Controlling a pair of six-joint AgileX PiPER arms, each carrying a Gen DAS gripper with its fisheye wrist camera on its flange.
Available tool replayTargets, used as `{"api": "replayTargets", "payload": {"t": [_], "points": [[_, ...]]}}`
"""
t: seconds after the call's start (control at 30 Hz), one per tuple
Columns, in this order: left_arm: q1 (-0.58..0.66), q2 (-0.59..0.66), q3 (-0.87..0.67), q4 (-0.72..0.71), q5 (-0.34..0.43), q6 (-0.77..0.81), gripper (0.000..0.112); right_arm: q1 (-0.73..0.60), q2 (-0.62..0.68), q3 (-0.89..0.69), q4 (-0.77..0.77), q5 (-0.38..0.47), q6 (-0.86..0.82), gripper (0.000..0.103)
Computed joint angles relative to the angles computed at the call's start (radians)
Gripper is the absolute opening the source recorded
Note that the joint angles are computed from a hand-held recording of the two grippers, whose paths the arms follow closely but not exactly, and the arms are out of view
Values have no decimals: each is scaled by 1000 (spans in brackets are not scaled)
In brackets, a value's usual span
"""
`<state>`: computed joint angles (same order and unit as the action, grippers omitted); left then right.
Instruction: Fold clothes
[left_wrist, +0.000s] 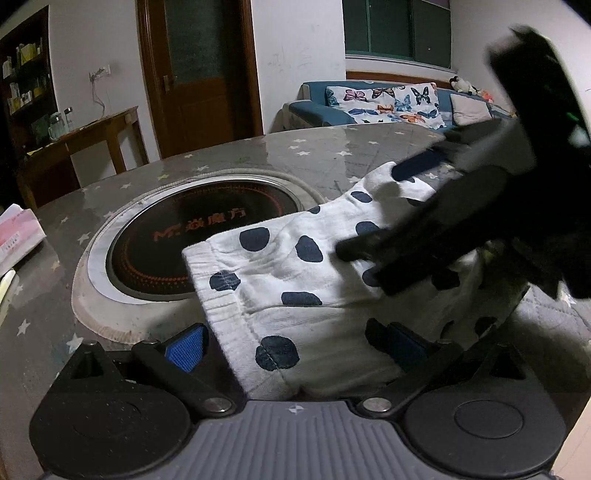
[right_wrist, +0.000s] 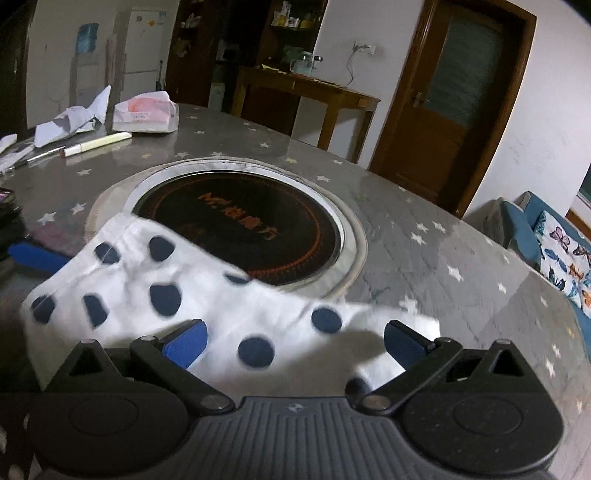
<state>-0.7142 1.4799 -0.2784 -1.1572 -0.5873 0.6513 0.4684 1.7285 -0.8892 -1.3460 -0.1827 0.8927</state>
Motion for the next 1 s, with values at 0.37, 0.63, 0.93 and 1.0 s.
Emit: {"api": "replayTargets", "payload": {"t": [0.37, 0.63, 0.93, 1.0], "points": [[22, -37, 12, 13, 22, 6, 103, -37, 0, -57, -166, -4, 224, 103], [51, -143, 28, -96, 30, 115, 103, -279, -129, 136, -278, -318, 339, 103], [173, -150, 14, -86, 91, 139, 103, -404, -159, 193, -351, -396, 388, 103], [177, -158, 11, -112, 87, 163, 103, -395, -145, 144, -332, -417, 397, 103]]}}
